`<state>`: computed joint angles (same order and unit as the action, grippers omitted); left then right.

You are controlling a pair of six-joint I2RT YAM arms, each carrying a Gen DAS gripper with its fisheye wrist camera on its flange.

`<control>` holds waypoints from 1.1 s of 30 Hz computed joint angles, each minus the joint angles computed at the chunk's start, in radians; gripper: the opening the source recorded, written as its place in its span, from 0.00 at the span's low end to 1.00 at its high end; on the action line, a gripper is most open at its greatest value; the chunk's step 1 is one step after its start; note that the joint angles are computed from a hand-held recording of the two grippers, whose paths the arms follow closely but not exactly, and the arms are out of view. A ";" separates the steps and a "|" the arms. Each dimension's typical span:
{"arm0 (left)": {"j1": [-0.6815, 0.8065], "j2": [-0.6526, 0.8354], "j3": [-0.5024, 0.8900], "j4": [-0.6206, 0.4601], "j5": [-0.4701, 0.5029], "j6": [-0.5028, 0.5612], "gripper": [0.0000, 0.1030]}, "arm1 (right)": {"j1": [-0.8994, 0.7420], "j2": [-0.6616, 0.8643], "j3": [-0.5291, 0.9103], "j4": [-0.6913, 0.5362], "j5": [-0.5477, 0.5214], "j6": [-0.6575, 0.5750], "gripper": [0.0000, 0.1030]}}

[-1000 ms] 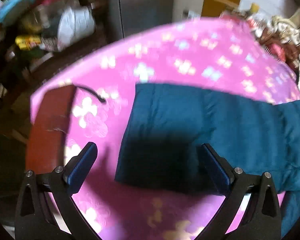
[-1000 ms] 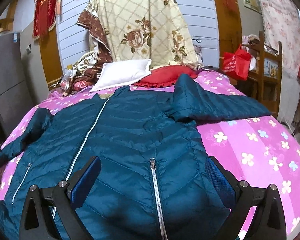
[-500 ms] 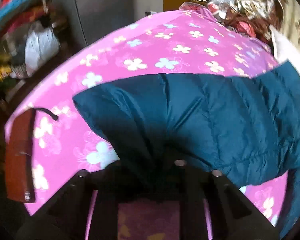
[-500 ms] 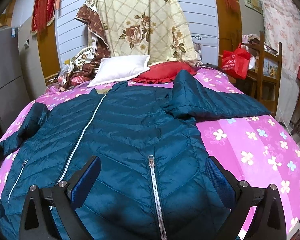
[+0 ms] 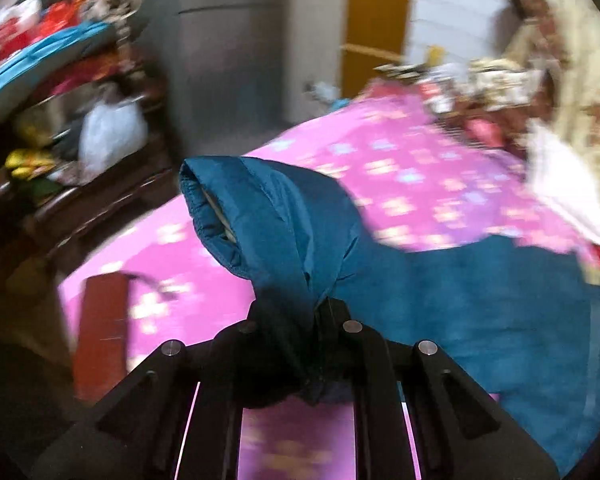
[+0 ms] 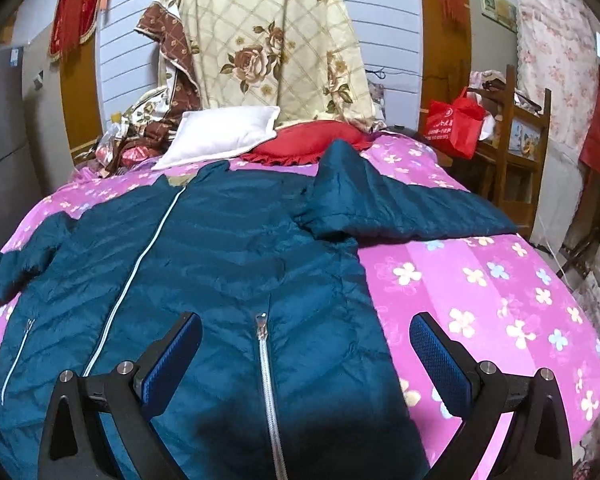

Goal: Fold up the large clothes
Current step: 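Carry the sleeve across the jacket body and open the left gripper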

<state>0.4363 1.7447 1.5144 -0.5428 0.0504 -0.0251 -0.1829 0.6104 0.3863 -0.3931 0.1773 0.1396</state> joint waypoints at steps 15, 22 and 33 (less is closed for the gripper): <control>-0.859 0.104 0.284 -0.050 -0.085 -0.153 0.09 | -0.136 0.058 -0.002 -0.067 -0.036 -0.061 1.00; -1.003 0.391 0.616 -0.132 0.009 -0.195 0.09 | -0.153 0.177 0.003 -0.043 -0.044 -0.097 1.00; -1.104 0.733 0.933 -0.236 0.051 -0.204 0.11 | -0.150 0.305 0.016 -0.015 -0.043 -0.115 1.00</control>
<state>-0.6676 2.4778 2.4473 -0.7785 0.1011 -0.2293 -0.3325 0.9153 0.4020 -0.4083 0.1339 0.0245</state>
